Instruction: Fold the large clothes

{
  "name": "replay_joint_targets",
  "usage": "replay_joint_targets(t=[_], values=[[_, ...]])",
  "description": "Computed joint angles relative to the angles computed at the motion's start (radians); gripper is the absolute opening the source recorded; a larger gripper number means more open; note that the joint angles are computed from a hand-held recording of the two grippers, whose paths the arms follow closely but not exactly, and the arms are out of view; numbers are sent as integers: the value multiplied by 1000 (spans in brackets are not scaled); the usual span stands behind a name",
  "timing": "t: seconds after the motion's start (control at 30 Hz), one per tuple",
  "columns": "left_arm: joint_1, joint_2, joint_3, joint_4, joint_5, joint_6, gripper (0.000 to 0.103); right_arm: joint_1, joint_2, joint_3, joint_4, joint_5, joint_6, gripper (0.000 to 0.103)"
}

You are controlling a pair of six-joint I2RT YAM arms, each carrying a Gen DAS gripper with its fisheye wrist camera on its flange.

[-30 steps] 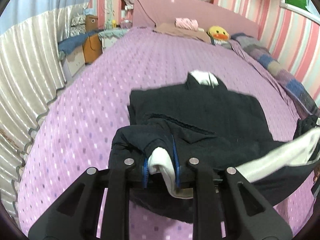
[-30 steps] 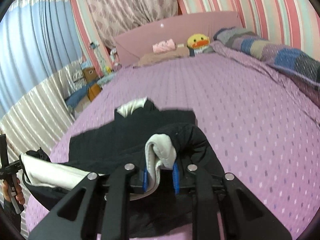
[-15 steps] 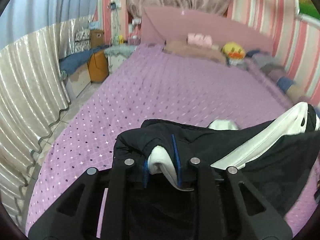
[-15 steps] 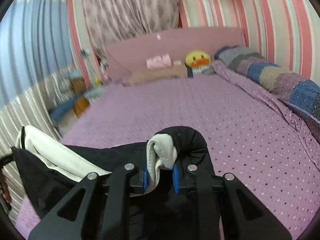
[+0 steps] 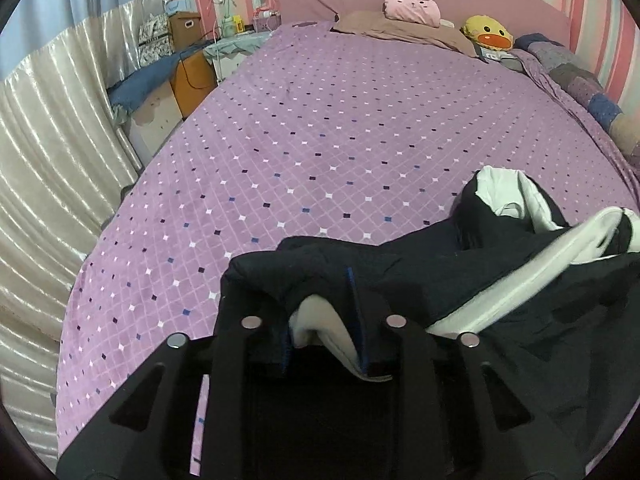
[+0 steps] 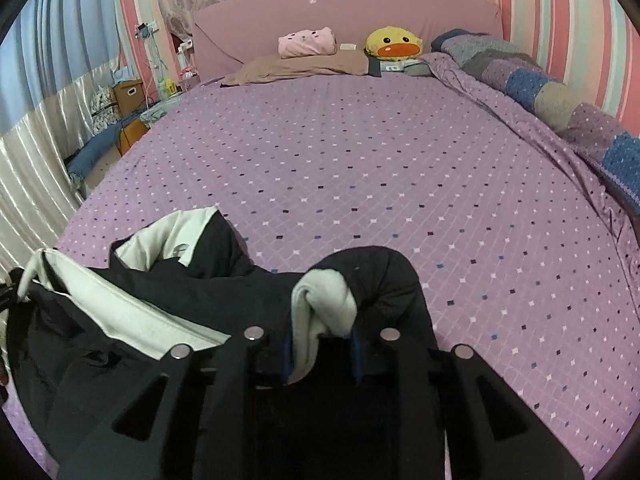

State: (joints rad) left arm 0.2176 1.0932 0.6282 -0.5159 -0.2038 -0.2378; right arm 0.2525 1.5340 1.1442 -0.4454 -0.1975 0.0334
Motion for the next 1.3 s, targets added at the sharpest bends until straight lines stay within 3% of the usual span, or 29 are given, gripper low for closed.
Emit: replay_joint_targets(t=[0.03, 0.1, 0.13, 0.23, 0.27, 0.5, 0.7, 0.73, 0.8, 0.83, 0.9, 0.97, 1.0, 1.17, 1.3], values=[[2, 0, 2, 1, 10, -2, 33, -11, -12, -3, -9, -26, -1, 33], [7, -57, -13, -23, 34, -5, 42, -28, -38, -19, -22, -80, -6, 53], [14, -86, -20, -42, 46, 0, 45, -34, -58, -32, -23, -101, -12, 58], [-3, -174, -36, -91, 39, -6, 79, -56, -139, -78, -16, -120, -41, 81], [-24, -229, -46, -108, 6, -14, 97, -72, -173, -92, -12, -136, -52, 88], [9, -347, -43, -194, 69, 52, 100, -98, -193, -76, -62, -113, -128, 94], [-43, -210, -147, -72, 29, 52, 99, -58, -88, -118, -37, -86, -113, 93], [-66, -189, -163, -42, -1, 41, 97, -47, -73, -129, -28, -73, -114, 91], [-108, -133, -182, 17, -40, 39, 74, -23, -26, -128, -30, -69, -124, 64], [-131, -101, -183, 40, -73, 35, 68, -16, -11, -133, -19, -71, -115, 59], [-183, -52, -193, 84, -148, 24, 35, -10, -9, -142, 14, -71, -99, 39], [-167, -46, -175, 84, -146, 33, 16, -10, -25, -145, 40, -61, -79, 20], [-133, -73, -156, 71, -117, 44, 11, -9, -43, -139, 53, -54, -76, 15], [-26, -106, -67, 56, -23, 58, 9, 6, -80, -100, 119, -51, -15, 11], [25, -36, -51, 122, 15, 44, 10, -16, 20, -9, 106, -91, 83, 11]])
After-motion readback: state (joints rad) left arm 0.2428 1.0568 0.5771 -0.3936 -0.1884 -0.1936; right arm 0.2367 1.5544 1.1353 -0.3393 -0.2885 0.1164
